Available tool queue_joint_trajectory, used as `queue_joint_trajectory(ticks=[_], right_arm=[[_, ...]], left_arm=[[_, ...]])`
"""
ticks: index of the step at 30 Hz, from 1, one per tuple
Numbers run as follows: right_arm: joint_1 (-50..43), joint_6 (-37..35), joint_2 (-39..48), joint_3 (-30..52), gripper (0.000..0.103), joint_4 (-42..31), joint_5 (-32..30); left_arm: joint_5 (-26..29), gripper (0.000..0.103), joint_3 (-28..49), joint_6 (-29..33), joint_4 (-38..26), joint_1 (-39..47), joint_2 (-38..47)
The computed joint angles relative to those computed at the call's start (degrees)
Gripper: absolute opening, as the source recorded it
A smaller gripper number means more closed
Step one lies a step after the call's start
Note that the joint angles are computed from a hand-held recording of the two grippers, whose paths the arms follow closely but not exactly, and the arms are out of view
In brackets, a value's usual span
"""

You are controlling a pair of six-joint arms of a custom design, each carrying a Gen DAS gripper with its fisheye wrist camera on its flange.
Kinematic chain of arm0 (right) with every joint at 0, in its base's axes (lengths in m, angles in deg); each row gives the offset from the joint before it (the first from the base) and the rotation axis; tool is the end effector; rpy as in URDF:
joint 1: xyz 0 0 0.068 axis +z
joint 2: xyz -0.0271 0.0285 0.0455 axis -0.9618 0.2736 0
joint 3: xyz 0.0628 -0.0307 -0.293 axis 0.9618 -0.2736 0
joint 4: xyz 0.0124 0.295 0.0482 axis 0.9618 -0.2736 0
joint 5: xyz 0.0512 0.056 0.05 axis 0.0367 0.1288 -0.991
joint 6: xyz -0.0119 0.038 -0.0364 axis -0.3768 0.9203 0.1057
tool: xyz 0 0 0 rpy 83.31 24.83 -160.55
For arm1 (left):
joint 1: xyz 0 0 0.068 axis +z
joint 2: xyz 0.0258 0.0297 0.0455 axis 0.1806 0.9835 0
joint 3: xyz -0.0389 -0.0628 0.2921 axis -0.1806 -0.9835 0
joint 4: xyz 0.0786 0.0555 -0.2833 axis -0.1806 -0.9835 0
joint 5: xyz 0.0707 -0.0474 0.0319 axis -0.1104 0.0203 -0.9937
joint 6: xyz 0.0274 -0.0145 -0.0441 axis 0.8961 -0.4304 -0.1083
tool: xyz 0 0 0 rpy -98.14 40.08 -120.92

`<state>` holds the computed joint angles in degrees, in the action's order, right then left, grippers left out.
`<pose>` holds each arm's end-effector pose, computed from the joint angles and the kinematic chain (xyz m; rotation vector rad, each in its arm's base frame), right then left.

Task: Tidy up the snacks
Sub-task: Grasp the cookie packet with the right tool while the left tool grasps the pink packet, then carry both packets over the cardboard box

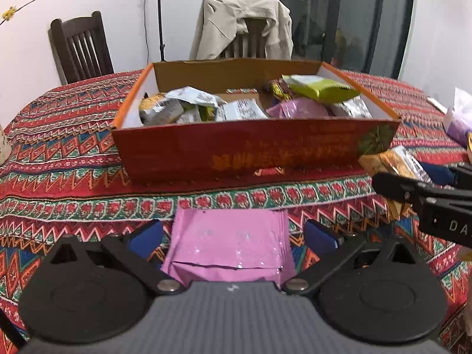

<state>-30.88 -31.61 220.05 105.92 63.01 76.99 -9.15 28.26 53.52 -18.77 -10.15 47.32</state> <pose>0.1745 0.1331 -0.0218 0.2284 2.1213 0.0243 0.2477 -0.0968 -0.0348 0.5823 2.2789 -0.2516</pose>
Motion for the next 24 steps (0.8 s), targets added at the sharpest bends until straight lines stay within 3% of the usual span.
queue_joint_trajectory(ticks=[8, 17, 19, 21, 24], right_arm=[[0.55, -0.29, -0.11, 0.17, 0.059, -0.35, -0.12], [0.66, -0.21, -0.24, 0.37, 0.059, -1.16, -0.3], [0.68, -0.25, -0.27, 0.41, 0.059, -1.33, -0.31], [0.61, -0.4, -0.36, 0.43, 0.059, -1.45, -0.38], [0.76, -0.52, -0.05, 0.47, 0.059, -1.2, -0.27]], left_arm=[[-2.16, 0.103, 3.16, -0.61, -4.84, -0.4, 2.26], [-1.64, 0.103, 2.54, -0.96, -2.88, 0.15, 2.83], [-2.3, 0.095, 1.94, -0.78, -1.94, -0.25, 2.76], [-1.44, 0.081, 1.16, -0.53, -0.85, -0.09, 2.49], [1.51, 0.076, 0.09, -1.59, 0.55, 1.27, 2.14]])
